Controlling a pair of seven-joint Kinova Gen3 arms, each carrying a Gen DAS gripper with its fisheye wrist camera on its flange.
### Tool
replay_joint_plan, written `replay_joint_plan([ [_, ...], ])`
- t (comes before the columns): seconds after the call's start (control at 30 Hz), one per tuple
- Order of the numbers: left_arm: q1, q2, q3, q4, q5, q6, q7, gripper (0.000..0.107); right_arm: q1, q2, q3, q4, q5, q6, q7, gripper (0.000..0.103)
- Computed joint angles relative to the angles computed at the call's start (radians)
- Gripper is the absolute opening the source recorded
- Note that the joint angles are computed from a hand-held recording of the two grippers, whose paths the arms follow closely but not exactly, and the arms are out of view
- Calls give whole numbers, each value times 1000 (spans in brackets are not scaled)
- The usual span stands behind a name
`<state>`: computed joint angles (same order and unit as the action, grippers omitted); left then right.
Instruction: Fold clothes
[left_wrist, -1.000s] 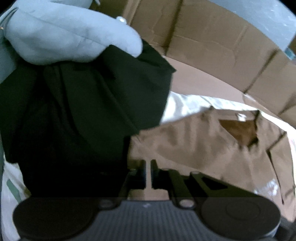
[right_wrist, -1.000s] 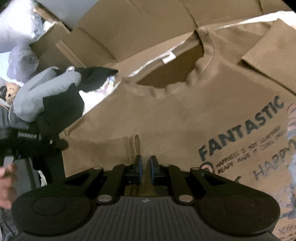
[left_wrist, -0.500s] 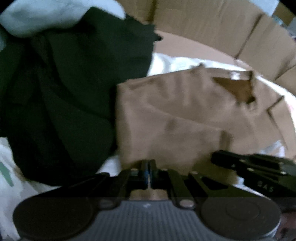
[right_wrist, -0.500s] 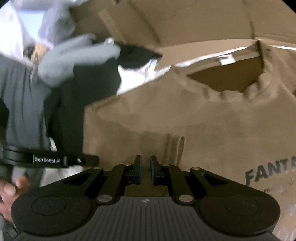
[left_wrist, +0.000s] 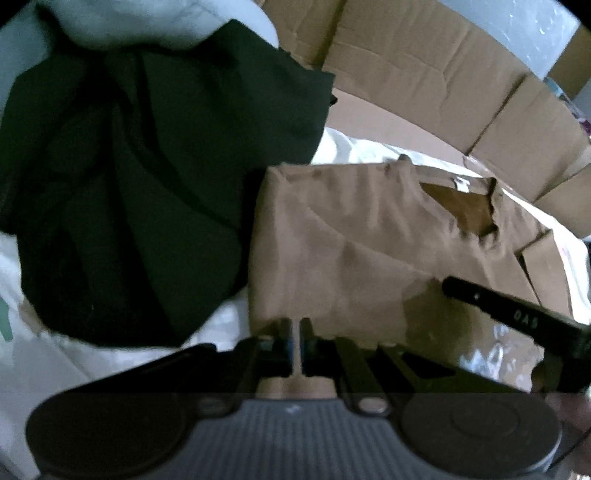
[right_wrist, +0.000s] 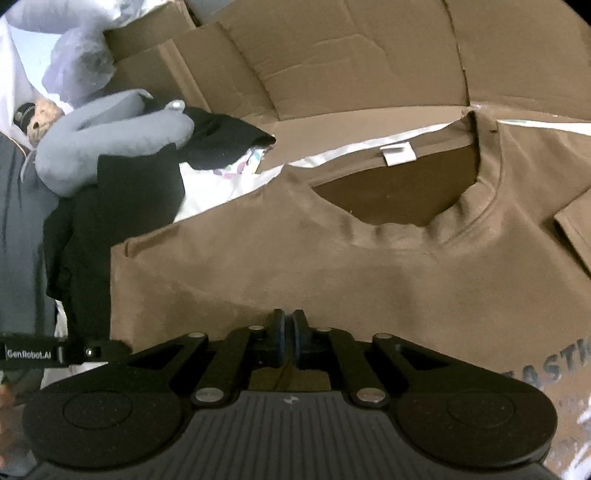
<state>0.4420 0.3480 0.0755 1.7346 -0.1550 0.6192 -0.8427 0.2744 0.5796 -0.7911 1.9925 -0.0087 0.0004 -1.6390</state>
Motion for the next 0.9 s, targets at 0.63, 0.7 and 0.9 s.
replay_joint_plan([
  [0.63,79,-52,20,110,-75,6,110,6,121,-42,-234,117,-84,152,261,8],
  [0.7,76,-68,30,134,-59,8,112,6,111,-58,-228,126,-107,163,282,8],
  [0.9,116,-100,36,193,-89,-8,189,6,56,-133,-180,148,-180,200,327,8],
])
